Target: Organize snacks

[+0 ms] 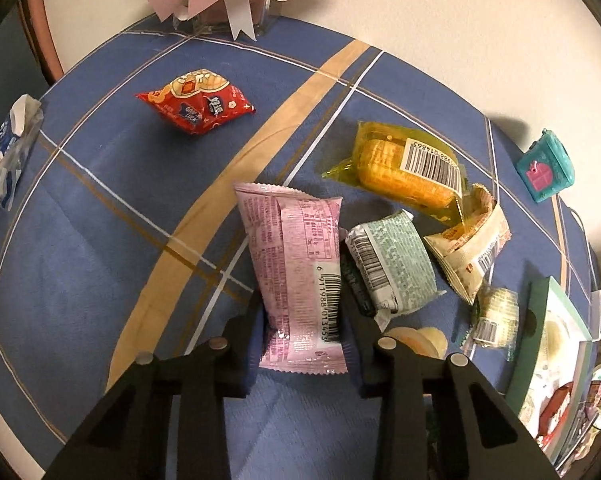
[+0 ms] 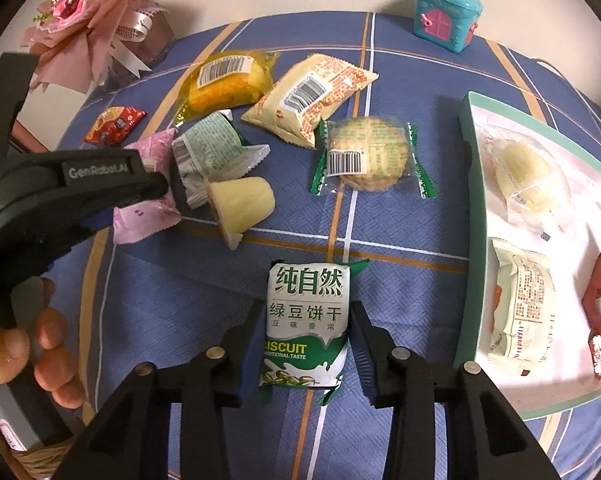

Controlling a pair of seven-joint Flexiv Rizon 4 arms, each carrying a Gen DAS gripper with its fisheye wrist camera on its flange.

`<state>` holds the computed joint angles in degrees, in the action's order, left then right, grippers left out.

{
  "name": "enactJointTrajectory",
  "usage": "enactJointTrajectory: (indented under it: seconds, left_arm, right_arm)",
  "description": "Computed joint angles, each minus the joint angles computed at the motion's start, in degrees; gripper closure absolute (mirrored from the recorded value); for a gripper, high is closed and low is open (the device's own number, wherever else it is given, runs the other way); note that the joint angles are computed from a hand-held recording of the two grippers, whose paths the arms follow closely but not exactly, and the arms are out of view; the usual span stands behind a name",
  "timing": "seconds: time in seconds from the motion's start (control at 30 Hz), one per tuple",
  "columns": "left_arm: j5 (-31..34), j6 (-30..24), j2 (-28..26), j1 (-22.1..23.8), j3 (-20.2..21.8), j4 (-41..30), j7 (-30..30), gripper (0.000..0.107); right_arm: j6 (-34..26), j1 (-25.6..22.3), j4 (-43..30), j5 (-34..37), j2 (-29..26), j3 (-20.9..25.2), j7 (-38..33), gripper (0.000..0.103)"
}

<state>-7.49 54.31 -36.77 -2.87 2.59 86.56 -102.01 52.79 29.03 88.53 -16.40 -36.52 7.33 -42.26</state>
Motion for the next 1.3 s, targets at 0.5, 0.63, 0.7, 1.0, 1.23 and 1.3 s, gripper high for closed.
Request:
enactJointTrajectory:
  seconds: [0.5,0.63,0.7,1.0,1.23,1.3]
  left_arm:
    - [0.7,2.5,6.7,-0.7,-0.1,4.2,-0.9,0.071]
    - [0.8,3.7,7.4,-1.5,-0.8,4.6,-0.5,0.071]
    - [0.9,4.1,7.8,-2.2,-1.0,4.6,-0.6,0.071]
    - [1.3,6.4,8.5,-4.8,-2.7,3.5,1.8,0.071]
    - [0.3,6.1,8.6,-6.8,-4.8,3.1,5.5,0.071]
    - [-0.2,5.8,8.5,-7.4,-5.7,3.0,7.2,0.071]
  right_arm:
    - [3.5,0.6,4.8,-4.6,5.8,-2.2,5.9,0.06]
    - [2.5,-0.1,5.0,-5.5,6.9,-2.5,7.6,0.06]
    - [2.5,-0.5,5.4,-6.0,7.6,-2.8,8.7,0.06]
    - [3.9,-2.9,10.7,-10.6,11.9,-5.2,16.4,0.06]
    - [3.3,-6.6,15.7,-12.4,15.3,-5.8,22.2,0.06]
    - [3.4,-7.8,16.8,-12.4,16.1,-5.5,23.1,0.06]
